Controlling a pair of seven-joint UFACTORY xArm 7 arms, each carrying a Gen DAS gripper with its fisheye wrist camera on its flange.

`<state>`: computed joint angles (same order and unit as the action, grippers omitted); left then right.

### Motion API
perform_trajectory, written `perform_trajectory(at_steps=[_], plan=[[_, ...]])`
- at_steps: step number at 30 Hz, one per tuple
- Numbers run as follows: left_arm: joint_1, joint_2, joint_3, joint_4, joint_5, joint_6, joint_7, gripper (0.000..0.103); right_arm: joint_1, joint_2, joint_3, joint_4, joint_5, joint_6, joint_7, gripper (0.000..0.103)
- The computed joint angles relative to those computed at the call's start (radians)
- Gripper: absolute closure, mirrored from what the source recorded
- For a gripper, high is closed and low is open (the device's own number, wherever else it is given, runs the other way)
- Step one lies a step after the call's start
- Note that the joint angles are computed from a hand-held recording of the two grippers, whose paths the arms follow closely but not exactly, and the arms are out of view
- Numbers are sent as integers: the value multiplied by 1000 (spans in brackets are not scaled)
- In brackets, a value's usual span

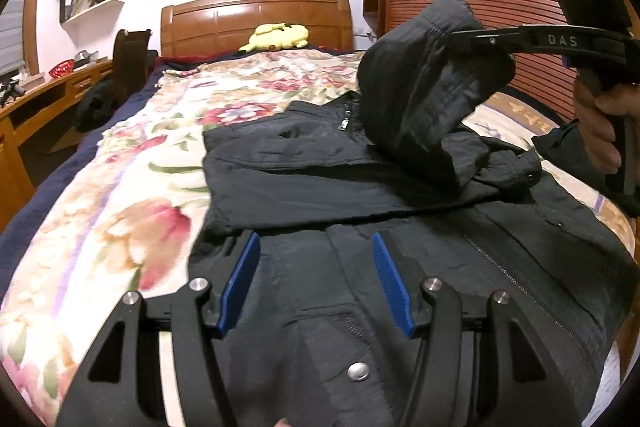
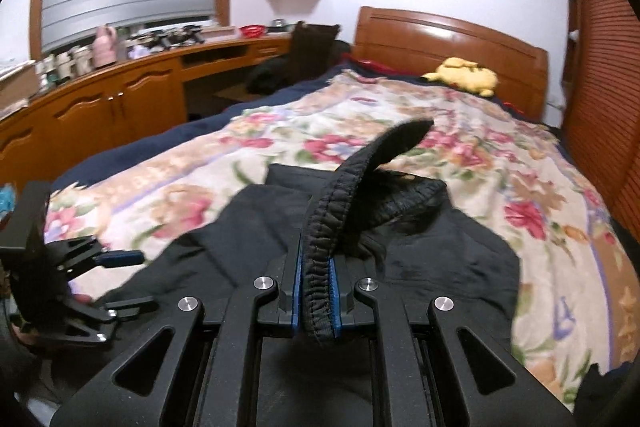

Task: Fold large clothes

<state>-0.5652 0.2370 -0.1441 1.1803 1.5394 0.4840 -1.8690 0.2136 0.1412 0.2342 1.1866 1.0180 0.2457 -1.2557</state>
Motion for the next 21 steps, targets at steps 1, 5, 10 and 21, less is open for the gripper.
perform_trajectory(at_steps=[1, 5, 10, 21], plan=[[0, -8, 1, -9, 4, 3, -4, 45, 7, -4, 5, -6, -3, 5, 9, 95], [11, -28, -1, -33, 6, 3, -16, 45, 30, -19, 9, -29, -14, 21, 35, 94], [22, -46, -8, -53, 9, 19, -22, 45, 55, -26, 11, -47, -23, 3, 45, 91], [32, -55, -19, -70, -9, 37, -18, 45, 97, -107, -6, -124, 234, -30, -178, 56]])
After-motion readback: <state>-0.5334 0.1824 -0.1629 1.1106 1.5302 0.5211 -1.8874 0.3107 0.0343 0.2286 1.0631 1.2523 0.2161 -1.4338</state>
